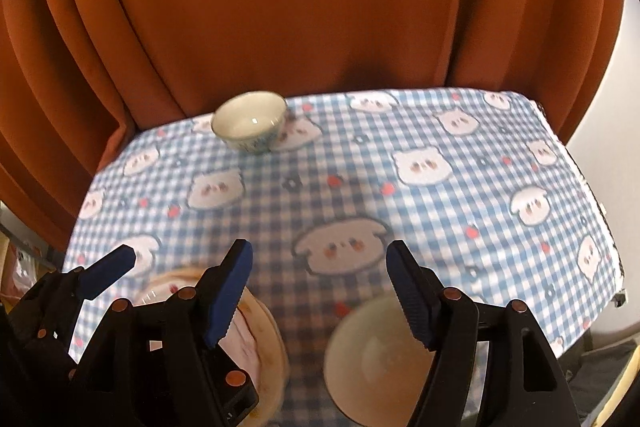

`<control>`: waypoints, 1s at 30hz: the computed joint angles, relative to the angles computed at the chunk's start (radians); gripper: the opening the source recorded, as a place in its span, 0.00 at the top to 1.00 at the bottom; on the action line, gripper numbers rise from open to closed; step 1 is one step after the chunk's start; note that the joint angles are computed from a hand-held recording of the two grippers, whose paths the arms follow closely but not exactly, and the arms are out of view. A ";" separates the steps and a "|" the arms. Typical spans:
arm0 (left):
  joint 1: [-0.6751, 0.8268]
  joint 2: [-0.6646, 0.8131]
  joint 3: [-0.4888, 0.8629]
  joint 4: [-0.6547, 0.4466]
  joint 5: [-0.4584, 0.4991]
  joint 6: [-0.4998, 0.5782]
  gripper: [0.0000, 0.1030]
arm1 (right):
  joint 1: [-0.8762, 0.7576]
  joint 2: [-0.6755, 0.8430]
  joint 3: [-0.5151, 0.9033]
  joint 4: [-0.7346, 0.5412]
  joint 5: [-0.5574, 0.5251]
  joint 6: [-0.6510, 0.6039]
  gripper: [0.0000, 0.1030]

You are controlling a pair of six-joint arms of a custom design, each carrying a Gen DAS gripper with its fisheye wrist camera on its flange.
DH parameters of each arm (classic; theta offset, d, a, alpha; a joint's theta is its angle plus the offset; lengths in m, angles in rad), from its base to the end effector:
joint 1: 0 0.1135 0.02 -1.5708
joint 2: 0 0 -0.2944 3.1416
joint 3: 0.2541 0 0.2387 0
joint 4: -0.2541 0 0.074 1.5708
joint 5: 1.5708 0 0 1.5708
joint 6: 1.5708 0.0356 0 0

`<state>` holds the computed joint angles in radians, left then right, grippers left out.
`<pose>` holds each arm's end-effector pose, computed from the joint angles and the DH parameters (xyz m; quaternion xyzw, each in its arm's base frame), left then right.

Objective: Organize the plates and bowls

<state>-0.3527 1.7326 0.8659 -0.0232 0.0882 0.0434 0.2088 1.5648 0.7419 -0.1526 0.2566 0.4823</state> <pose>0.3101 -0.1175 0.1818 0.1997 0.9204 -0.0924 0.3232 0.2759 0.0492 0.1895 0.1664 0.9342 -0.0166 0.3151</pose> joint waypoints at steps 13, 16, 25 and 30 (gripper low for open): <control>0.056 0.276 0.393 -0.112 -0.019 -0.008 0.19 | -0.043 0.306 0.393 -0.071 -0.034 -0.032 0.29; 0.057 0.355 0.497 -0.137 -0.025 -0.006 0.19 | -0.062 0.385 0.483 -0.074 -0.037 -0.059 0.29; 0.062 0.583 0.810 -0.217 -0.079 0.014 0.19 | -0.104 0.622 0.765 -0.126 -0.066 -0.083 0.29; 0.056 0.723 1.009 -0.281 -0.112 0.012 0.19 | -0.124 0.756 0.923 -0.155 -0.071 -0.087 0.29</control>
